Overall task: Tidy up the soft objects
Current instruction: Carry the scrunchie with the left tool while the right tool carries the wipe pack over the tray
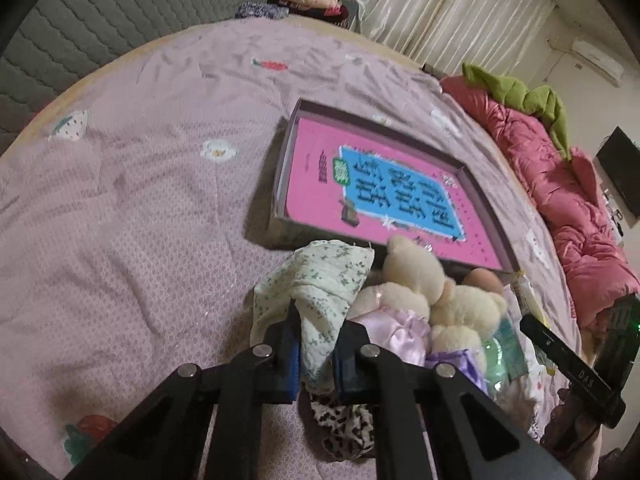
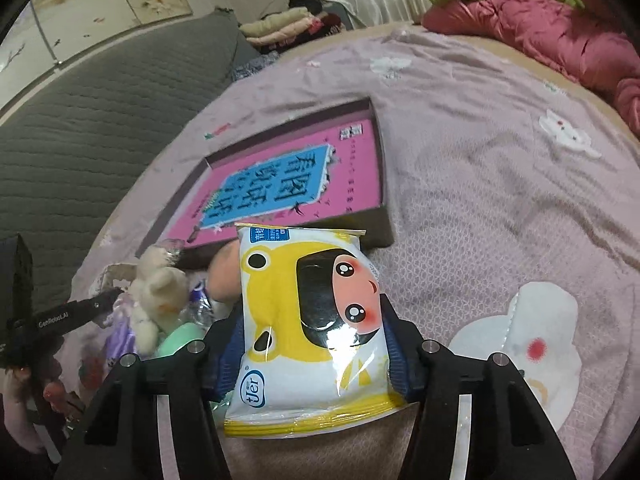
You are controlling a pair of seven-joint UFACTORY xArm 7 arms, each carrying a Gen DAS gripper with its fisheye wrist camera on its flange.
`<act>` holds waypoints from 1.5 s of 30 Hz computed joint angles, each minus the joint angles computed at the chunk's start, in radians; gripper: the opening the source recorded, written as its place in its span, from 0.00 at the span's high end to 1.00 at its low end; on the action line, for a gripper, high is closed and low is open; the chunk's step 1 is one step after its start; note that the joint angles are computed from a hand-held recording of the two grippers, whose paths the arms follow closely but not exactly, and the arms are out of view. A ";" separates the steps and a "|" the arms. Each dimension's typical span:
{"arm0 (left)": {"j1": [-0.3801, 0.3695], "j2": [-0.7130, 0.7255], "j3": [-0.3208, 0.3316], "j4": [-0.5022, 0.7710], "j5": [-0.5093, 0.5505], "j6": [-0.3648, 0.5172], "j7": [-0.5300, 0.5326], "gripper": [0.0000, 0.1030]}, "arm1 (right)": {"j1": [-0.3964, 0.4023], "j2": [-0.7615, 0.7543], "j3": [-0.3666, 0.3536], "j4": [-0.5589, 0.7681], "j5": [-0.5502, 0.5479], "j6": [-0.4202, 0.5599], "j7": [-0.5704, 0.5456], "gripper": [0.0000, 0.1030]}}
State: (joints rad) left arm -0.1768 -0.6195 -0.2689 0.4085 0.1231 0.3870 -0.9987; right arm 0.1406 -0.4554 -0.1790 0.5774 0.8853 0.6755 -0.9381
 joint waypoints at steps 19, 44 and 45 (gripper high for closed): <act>0.060 -0.096 -0.062 0.036 0.053 -0.002 -0.032 0.89 | 0.108 -0.116 -0.015 -0.034 0.054 -0.157 -0.043 0.41; 0.205 0.258 -0.089 0.257 0.367 -0.037 -0.175 0.89 | 0.211 0.233 0.096 0.196 0.161 -0.456 -0.017 0.41; 0.201 0.270 -0.084 0.266 0.380 -0.031 -0.180 0.89 | 0.202 0.239 0.104 0.198 0.158 -0.461 -0.018 0.41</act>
